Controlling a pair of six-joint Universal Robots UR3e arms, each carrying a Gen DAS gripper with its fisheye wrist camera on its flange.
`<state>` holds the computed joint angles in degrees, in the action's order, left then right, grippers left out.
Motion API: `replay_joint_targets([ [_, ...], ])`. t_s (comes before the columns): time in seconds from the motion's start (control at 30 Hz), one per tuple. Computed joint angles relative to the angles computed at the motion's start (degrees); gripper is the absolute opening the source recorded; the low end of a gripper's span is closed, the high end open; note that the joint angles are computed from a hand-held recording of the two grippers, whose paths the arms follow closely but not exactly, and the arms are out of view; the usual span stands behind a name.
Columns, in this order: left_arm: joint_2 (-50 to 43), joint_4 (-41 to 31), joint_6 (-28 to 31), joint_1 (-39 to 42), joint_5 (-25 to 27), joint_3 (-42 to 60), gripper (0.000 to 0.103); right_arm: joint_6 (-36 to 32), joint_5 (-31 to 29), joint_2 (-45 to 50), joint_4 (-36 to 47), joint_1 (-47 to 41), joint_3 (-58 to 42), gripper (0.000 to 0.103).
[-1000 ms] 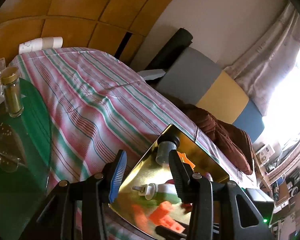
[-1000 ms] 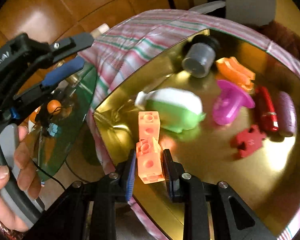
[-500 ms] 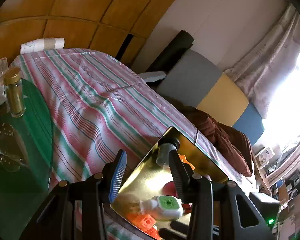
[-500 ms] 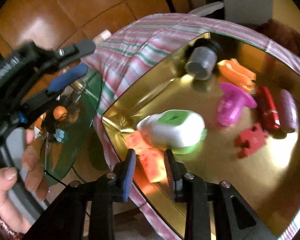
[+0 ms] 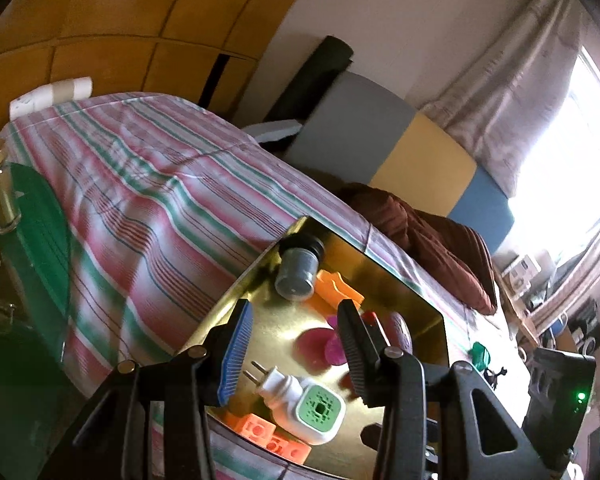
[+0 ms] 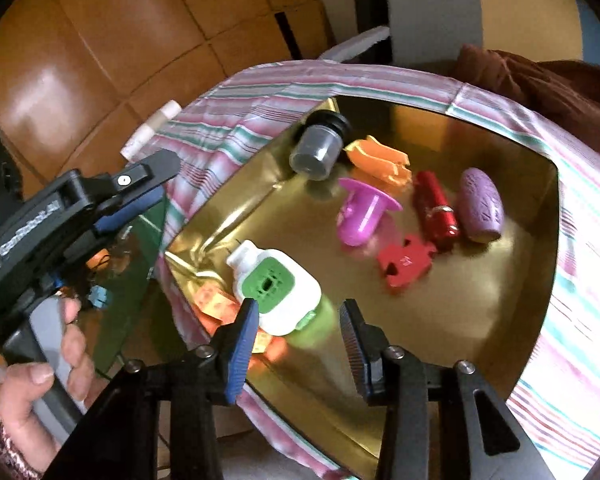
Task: Organize rigid objects
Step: 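Lower the orange block into the gold tray and open the right tool, then move the right tool over the cover to the dark brown fluted knob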
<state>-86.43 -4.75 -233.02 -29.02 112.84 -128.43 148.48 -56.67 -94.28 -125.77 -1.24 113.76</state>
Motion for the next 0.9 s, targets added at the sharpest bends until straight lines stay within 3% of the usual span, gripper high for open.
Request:
replay_joint_targets([
  [0.4,-4.31,-1.06,1.29,-3.28,-0.06,3.77,0.044,-0.69,-1.95,-1.0,-2.51,-3.17,2.69,0.044],
  [0.9,-12.89,-2.69,8.12,-10.39,1.34,13.38,0.044,-6.04,1.01,-6.18,2.71,-10.97,3.51,0.047],
])
